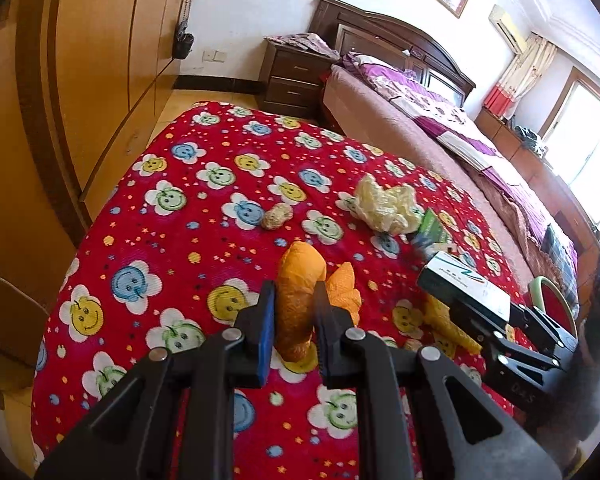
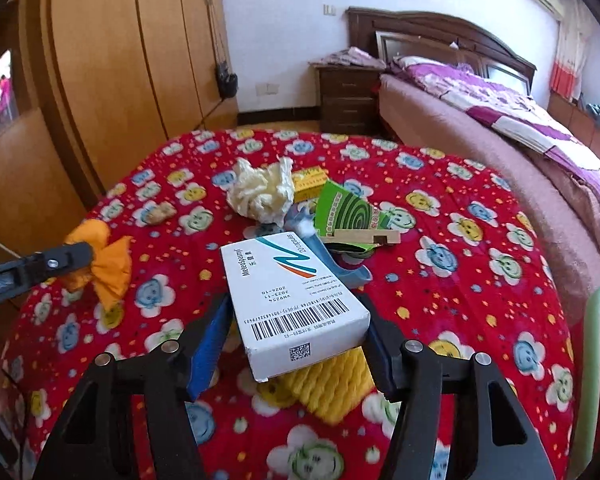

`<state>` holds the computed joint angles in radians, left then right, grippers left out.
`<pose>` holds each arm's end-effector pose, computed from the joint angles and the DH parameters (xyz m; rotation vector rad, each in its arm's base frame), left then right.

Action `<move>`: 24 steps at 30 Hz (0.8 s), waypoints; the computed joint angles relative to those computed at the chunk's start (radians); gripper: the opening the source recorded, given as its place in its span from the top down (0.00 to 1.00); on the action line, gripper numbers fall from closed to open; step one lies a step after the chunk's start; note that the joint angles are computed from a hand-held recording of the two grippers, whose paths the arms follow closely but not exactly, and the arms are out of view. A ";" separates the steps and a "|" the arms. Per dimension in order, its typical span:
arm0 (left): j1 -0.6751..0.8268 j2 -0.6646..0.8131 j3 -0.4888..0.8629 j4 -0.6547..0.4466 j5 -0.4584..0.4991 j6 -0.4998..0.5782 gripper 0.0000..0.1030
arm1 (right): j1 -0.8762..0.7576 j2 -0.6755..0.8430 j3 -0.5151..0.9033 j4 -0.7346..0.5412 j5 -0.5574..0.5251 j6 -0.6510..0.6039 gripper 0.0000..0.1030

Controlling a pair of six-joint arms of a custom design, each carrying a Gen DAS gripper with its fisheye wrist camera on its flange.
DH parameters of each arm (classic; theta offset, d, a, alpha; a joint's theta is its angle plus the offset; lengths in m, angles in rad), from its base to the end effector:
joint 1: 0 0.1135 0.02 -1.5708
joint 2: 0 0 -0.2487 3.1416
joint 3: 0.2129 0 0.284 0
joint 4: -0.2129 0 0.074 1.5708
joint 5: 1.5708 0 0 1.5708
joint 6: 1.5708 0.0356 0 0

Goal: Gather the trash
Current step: 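Hold the foam net in the left tool while the right tool grasps the white barcode box, then carry both items over the red bucket and open both tools to drop them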

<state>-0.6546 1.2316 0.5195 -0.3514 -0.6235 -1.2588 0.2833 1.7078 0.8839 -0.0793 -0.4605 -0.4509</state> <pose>0.2003 -0.1276 0.1221 -0.8875 2.1874 -0.0616 0.3337 0.1136 0.1138 -1.0430 2.1692 0.4907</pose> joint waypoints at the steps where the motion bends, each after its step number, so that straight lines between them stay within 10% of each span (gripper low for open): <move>1: -0.007 0.002 0.006 -0.003 -0.003 -0.002 0.84 | -0.010 -0.025 -0.019 0.001 -0.009 0.003 0.38; 24: -0.249 0.237 0.356 -0.081 -0.093 0.031 0.84 | -0.498 -0.354 -0.161 -0.223 -0.271 -0.066 0.38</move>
